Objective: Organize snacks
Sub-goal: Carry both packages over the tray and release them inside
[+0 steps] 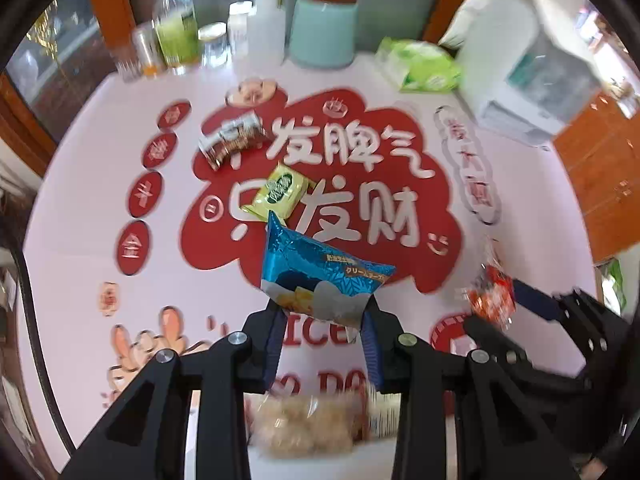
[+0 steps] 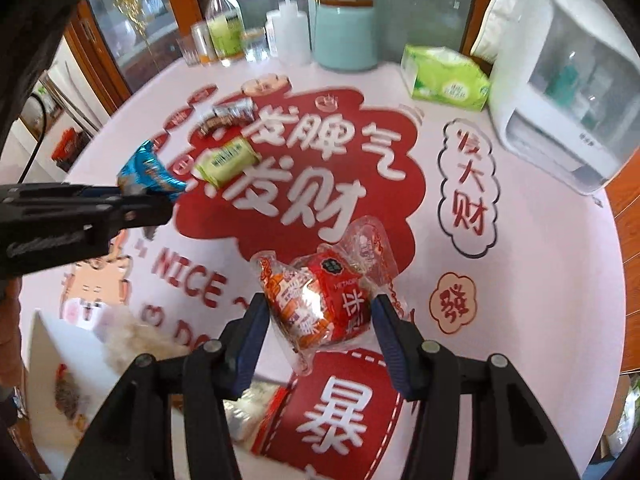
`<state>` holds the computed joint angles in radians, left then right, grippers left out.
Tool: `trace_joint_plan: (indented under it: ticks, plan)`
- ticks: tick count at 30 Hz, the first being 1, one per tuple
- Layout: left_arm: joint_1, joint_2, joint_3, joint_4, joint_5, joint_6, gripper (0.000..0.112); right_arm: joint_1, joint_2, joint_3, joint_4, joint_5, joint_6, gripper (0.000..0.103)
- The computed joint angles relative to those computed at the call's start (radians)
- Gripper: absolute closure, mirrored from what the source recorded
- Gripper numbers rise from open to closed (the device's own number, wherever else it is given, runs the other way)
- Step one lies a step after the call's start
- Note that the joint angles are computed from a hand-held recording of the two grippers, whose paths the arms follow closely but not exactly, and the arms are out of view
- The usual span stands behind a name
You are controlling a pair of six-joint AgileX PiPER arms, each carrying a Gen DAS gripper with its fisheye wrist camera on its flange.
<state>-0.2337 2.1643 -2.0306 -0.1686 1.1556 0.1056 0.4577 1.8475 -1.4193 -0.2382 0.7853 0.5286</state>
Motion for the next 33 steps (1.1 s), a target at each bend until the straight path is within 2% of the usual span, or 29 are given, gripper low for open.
trace_joint_plan:
  ticks: [4, 8, 14, 22, 33]
  plan:
    - [0.043, -0.245, 0.242, -0.021, -0.065, 0.114, 0.080, 0.091, -0.123, 0.050, -0.070, 0.020, 0.136, 0.050]
    - [0.088, -0.447, 0.433, -0.039, -0.104, 0.202, 0.079, 0.214, -0.222, 0.079, -0.157, 0.075, 0.310, 0.050]
    - [0.191, -0.703, 0.676, -0.097, -0.094, 0.340, 0.079, 0.464, -0.333, 0.095, -0.316, 0.207, 0.583, 0.050]
    - [0.272, -0.919, 0.898, -0.114, -0.115, 0.488, 0.079, 0.674, -0.334, 0.060, -0.346, 0.333, 0.768, 0.049]
    - [0.270, -1.019, 1.026, -0.083, -0.148, 0.527, 0.079, 0.762, -0.281, 0.057, -0.312, 0.359, 0.864, 0.049]
